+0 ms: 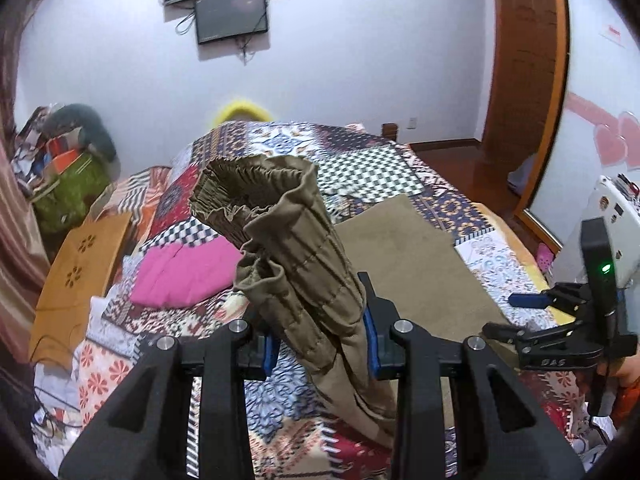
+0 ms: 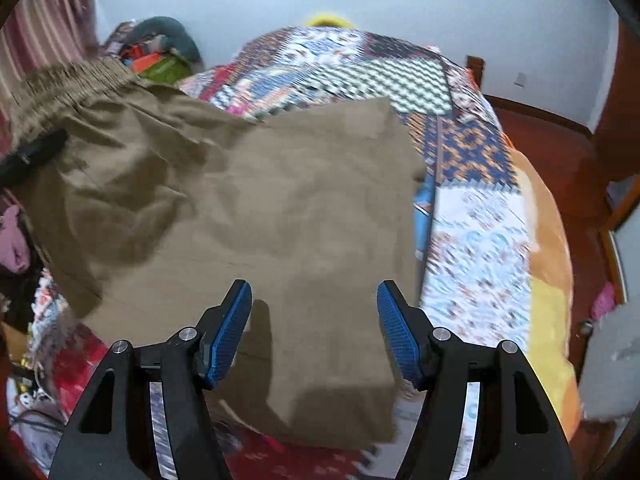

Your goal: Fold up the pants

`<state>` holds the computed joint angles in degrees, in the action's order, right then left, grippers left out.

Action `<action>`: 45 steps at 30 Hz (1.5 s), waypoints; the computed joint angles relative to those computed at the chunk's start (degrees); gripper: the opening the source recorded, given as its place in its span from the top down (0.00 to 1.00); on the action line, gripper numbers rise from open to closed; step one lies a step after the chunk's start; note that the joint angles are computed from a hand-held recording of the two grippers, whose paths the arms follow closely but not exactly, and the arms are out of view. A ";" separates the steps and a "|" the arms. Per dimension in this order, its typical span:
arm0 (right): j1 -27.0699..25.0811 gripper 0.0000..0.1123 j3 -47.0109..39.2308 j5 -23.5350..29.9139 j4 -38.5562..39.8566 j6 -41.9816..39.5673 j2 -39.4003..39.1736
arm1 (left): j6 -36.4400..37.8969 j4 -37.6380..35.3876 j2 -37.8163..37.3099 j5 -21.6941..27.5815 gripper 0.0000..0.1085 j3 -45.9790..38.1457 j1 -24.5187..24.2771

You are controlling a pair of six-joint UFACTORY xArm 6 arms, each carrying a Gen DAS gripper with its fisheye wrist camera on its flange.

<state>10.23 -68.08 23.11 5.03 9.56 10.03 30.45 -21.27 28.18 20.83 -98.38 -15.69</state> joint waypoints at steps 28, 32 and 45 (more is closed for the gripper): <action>-0.78 0.45 5.78 -2.87 3.32 0.65 -2.27 | 6.46 -5.68 10.08 22.89 0.73 -17.46 -5.14; -2.16 0.45 8.98 -4.61 1.38 4.46 -5.59 | 4.83 -5.14 13.81 27.93 0.73 -22.54 -5.37; -5.81 0.45 14.22 -6.20 -7.61 15.35 -11.64 | 2.79 -3.04 18.22 36.60 0.53 -28.19 -6.22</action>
<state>4.42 -53.86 16.91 -2.58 24.90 -1.61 33.24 -24.31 46.41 57.43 -126.57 -21.91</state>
